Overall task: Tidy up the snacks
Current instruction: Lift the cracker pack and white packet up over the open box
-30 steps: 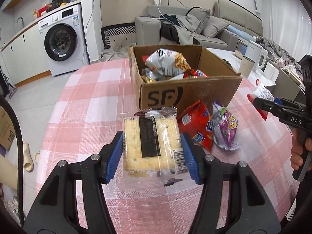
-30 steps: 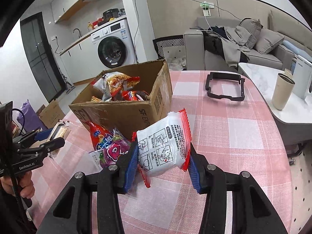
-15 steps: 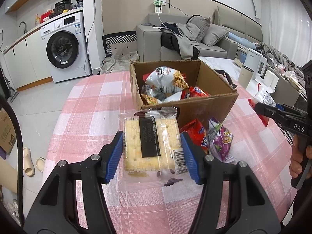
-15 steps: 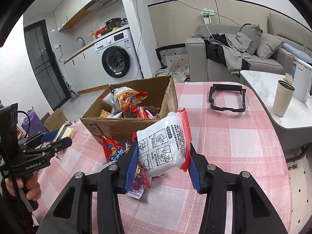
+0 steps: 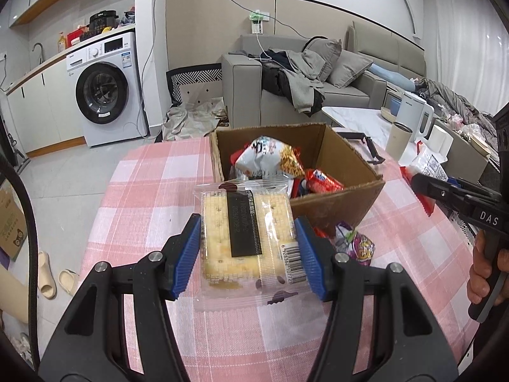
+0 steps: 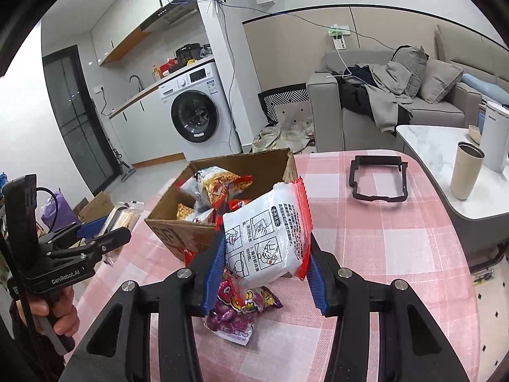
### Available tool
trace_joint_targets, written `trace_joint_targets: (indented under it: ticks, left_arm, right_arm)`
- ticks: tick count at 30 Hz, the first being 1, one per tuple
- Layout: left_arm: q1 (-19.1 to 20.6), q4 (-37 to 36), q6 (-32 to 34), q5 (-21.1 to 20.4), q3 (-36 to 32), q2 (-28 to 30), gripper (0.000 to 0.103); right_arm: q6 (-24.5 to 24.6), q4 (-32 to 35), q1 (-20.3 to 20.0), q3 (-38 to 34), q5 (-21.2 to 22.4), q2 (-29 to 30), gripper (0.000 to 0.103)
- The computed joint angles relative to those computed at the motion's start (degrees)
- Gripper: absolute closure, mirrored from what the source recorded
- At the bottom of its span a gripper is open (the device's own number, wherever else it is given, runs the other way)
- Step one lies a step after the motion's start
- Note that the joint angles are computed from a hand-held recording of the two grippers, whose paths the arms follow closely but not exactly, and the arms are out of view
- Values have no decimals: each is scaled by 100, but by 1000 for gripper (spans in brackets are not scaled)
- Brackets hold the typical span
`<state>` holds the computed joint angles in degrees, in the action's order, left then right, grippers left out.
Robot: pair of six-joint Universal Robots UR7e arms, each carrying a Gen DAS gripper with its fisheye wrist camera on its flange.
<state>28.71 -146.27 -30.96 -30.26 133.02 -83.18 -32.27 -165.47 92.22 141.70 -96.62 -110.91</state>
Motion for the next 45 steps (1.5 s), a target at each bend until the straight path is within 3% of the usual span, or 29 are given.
trace_joint_targets:
  ticks: [16,27,45]
  left_arm:
    - [184,-924,931,28,-515,547,47]
    - [446,-1501,1504,-115,-855,969,47]
    - [594,-1746,1666,-179,-997,1197,47]
  right_arm:
    - [321,-263,431,-299,-4,605,56]
    - [537,-494,496,-458,-4,1000,56]
    - [666,-1012,515,-649,32,1653,56]
